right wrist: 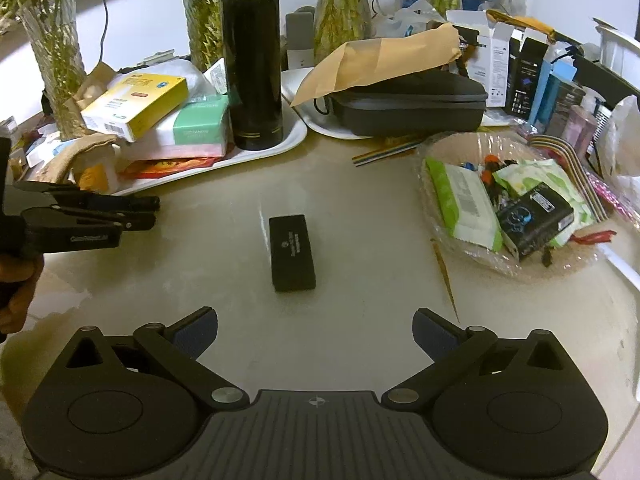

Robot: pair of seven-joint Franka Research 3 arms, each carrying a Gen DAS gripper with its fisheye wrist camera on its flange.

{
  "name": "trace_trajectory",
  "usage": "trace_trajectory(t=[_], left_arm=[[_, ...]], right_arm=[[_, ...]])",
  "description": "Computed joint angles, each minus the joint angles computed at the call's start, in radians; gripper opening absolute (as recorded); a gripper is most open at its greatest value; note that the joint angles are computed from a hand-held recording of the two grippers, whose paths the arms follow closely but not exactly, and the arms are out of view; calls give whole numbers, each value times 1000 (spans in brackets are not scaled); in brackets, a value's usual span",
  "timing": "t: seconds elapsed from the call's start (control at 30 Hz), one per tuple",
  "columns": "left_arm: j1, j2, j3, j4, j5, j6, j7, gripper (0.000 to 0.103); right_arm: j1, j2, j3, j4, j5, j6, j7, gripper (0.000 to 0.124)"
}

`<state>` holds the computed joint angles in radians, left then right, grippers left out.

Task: Organize rigid objects
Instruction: 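Grasp the small black cylinder with the left tool while the right tool grasps the black rectangular case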

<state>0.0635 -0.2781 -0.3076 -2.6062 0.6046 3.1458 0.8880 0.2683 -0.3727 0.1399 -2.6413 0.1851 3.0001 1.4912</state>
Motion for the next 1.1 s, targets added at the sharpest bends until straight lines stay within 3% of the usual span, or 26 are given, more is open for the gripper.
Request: trace_trajectory(t=[0.27, 0.3, 0.33, 0.4, 0.57, 0.67, 0.7, 0.73, 0.77, 0.8, 0.9, 1.0, 1.1], left_arm=[[-20, 26, 15, 9, -13, 39, 28, 31], [-22, 26, 16, 7, -15, 47, 36, 29], [-43, 26, 33, 5, -25, 50, 55, 15], [-97, 29, 78, 3, -62, 51, 93, 15], [-193, 34, 154, -4, -144, 64, 181, 15], [-215, 33, 168, -11, -180, 78, 221, 15], [-230, 33, 180, -13, -192, 81, 234, 15], [-248, 32, 195, -15, -206, 84, 248, 15], [-258, 31, 203, -16, -218, 85, 258, 15], [-263, 32, 205, -17, -227, 87, 266, 15], [-269, 28, 205, -17, -248, 89, 284, 15], [-294, 18, 221, -22, -268, 91, 302, 15], [-307, 6, 220, -20, -288, 73, 309, 15]], right_arm=[[9, 119, 3, 57, -1, 94, -21, 102], [1, 132, 12, 64, -8, 103, -14, 102], [-12, 145, 26, 71, -21, 111, -3, 102], [-18, 169, 34, 85, -34, 127, 6, 100], [-137, 221, 139, 123, -182, 145, 121, 92], [-229, 246, 212, 149, -344, 129, 244, 71], [-232, 253, 212, 157, -378, 115, 267, 56], [-215, 259, 195, 165, -384, 97, 264, 53], [-162, 262, 152, 161, -319, 109, 211, 34], [-123, 262, 119, 163, -270, 101, 176, 34], [-132, 254, 116, 163, -365, 85, 271, 34], [-100, 235, 82, 149, -361, 83, 279, 34], [-49, 205, 33, 131, -288, 72, 231, 34]])
